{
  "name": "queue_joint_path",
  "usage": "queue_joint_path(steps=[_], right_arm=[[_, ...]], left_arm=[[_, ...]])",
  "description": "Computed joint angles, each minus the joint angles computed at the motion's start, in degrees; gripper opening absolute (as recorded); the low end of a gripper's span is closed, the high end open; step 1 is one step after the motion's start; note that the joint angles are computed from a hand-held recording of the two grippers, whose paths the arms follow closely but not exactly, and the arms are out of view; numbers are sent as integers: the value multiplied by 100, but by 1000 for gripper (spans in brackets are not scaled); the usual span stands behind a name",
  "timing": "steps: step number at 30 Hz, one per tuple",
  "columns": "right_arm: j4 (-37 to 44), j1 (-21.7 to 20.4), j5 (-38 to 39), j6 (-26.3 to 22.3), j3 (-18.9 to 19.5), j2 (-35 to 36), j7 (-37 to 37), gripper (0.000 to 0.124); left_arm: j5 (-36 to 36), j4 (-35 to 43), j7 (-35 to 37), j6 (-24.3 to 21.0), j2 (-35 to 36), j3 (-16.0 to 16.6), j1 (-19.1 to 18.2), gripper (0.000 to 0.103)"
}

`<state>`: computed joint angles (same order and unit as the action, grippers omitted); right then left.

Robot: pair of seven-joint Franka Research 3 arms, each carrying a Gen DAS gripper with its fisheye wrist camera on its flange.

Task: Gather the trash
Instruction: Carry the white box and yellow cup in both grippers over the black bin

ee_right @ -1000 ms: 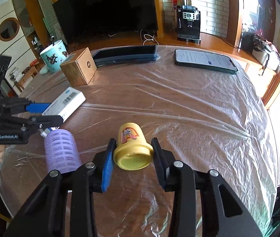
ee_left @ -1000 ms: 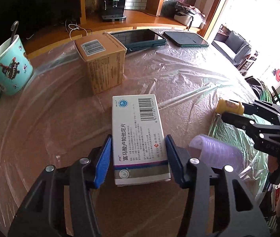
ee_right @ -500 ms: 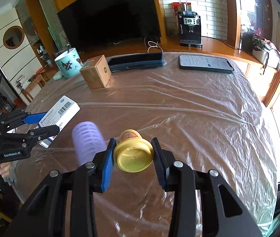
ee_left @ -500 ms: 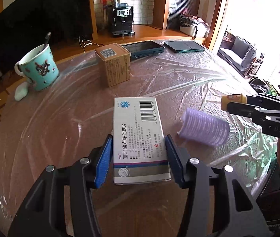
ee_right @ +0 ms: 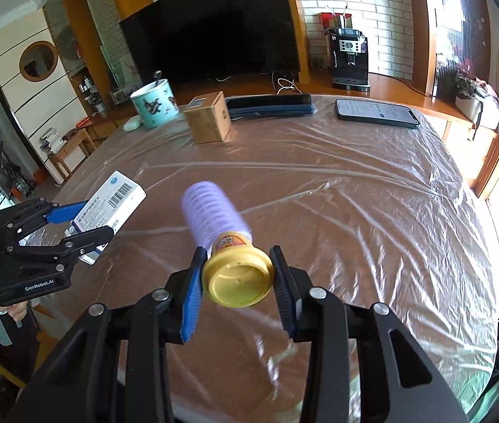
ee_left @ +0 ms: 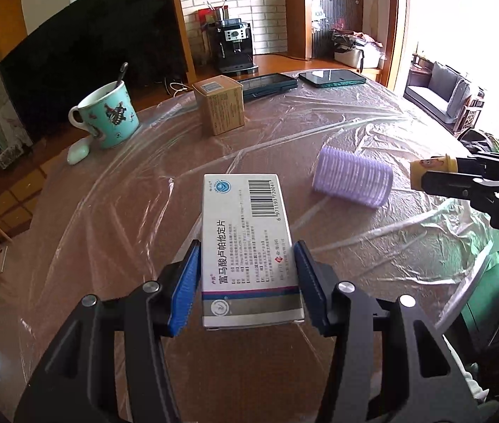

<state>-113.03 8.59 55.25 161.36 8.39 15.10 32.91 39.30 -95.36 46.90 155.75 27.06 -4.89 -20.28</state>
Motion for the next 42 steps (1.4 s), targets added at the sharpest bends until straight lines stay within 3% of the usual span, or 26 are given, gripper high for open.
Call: queue_joint_path(steps=[9,21,33,42], right_arm=[[-569,143,528,125,37,-480,-635,37],[-1048,426,919,101,-112,-849,-1071,37],[-1640,709,1237,100,-246,-1329,-1469,37],[-1913,827,1418,109,-339,-1555,-1619,37]], left_arm=[[992,-526,-971,-149,-399,214,-334,53],[1953,-1030,-1759,-470,-813,-64,-317,53],[2077,-1652,-2058,-216,-1253,-333,-166,53],[1765,-2099,-1855,375,-1528,-470,31,53]])
